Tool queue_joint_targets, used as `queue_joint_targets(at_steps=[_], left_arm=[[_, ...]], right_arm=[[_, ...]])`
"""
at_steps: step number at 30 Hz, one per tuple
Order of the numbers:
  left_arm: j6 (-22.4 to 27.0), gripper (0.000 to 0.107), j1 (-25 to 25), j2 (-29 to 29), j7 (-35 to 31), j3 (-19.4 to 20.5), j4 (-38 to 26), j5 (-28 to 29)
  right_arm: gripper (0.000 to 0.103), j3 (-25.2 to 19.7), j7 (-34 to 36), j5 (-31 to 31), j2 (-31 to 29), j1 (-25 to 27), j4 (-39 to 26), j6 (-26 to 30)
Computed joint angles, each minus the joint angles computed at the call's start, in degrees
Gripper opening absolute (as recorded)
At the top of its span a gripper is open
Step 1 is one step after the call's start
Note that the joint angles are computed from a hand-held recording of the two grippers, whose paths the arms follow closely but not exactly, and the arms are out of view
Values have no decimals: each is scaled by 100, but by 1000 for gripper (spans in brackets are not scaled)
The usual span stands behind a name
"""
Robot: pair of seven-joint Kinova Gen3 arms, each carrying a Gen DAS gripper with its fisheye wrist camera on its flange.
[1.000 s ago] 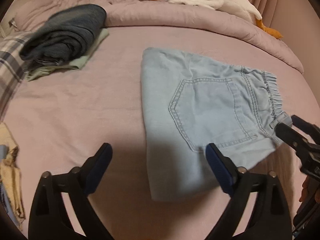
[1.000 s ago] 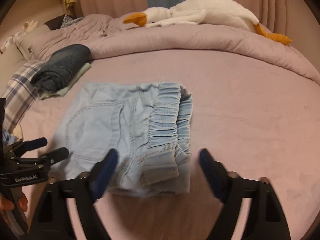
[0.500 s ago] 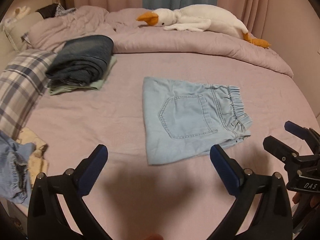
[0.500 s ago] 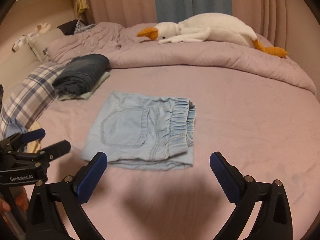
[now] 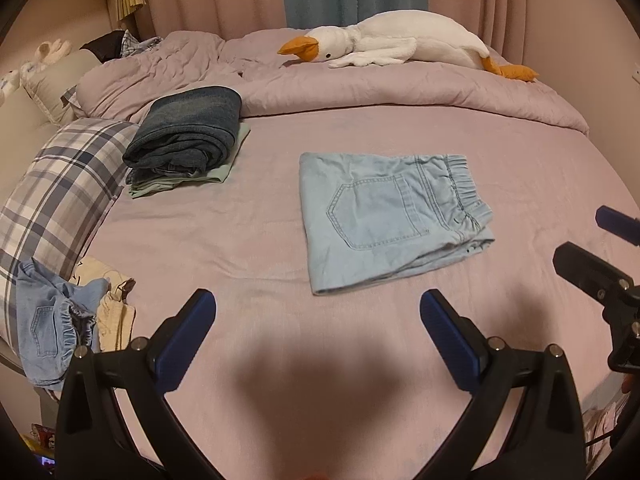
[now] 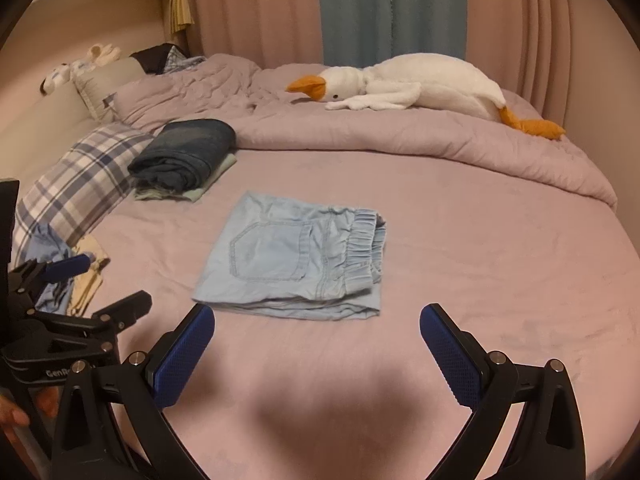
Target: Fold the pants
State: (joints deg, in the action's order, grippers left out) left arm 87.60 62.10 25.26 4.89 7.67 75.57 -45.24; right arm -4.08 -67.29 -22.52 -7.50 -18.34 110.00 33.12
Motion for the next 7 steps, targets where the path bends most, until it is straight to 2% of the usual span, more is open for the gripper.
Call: queue_joint_targets(at_steps=[7], left_arm=[[38,102,72,-32,131,9,21,-40]], right_arm=[[102,-64,-226,150,-131,-46,76,4]])
